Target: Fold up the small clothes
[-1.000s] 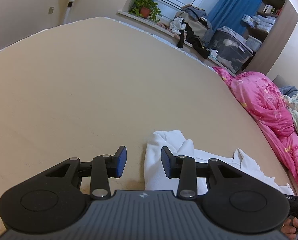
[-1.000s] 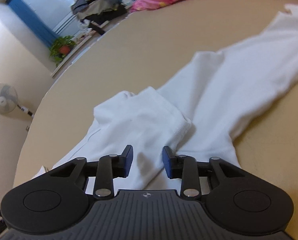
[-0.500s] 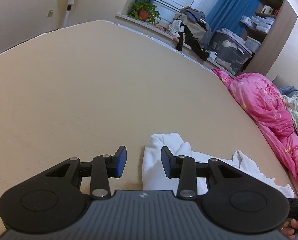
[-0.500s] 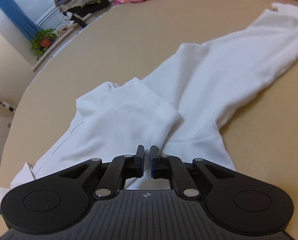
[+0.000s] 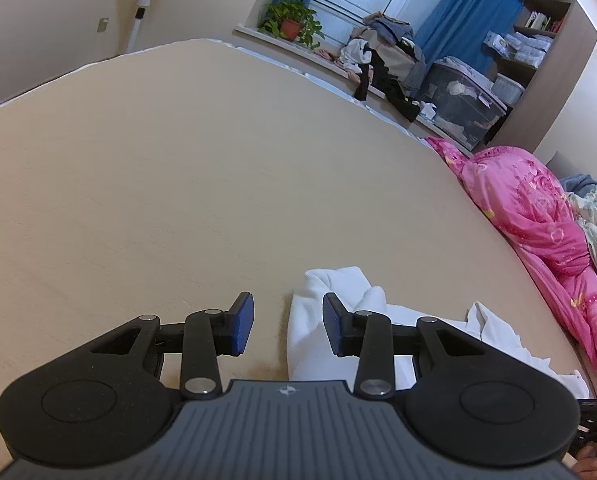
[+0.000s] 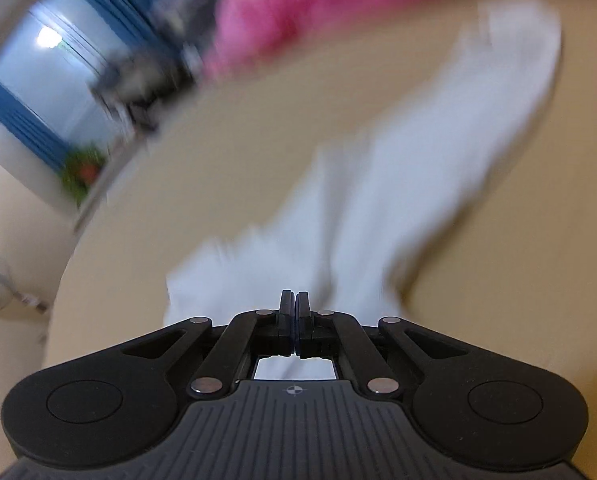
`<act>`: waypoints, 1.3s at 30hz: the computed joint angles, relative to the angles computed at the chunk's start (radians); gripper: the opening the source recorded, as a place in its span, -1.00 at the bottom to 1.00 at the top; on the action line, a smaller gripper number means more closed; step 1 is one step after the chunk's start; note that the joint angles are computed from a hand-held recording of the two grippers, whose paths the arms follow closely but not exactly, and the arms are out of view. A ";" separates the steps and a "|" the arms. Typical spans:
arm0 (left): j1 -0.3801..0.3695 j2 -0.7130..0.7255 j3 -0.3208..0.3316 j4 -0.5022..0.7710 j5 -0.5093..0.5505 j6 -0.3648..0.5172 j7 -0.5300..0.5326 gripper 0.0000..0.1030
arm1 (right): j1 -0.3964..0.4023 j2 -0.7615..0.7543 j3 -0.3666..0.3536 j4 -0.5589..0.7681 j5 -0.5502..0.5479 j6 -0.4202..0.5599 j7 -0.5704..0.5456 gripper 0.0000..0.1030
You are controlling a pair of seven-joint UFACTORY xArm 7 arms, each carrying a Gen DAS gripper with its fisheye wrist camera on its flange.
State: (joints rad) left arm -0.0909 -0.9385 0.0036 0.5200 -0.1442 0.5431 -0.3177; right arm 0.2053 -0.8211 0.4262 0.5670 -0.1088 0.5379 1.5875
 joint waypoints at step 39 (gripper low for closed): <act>-0.081 0.162 -0.040 0.021 -0.012 -0.022 0.055 -0.90 | 0.049 0.064 0.000 0.141 -0.098 0.281 -0.155 -0.90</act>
State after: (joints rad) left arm -0.1720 -0.7764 -0.0361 0.5410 -0.1563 0.5214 -0.2631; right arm 0.2541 -0.7576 0.4265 0.7085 -0.2067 0.8186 1.4325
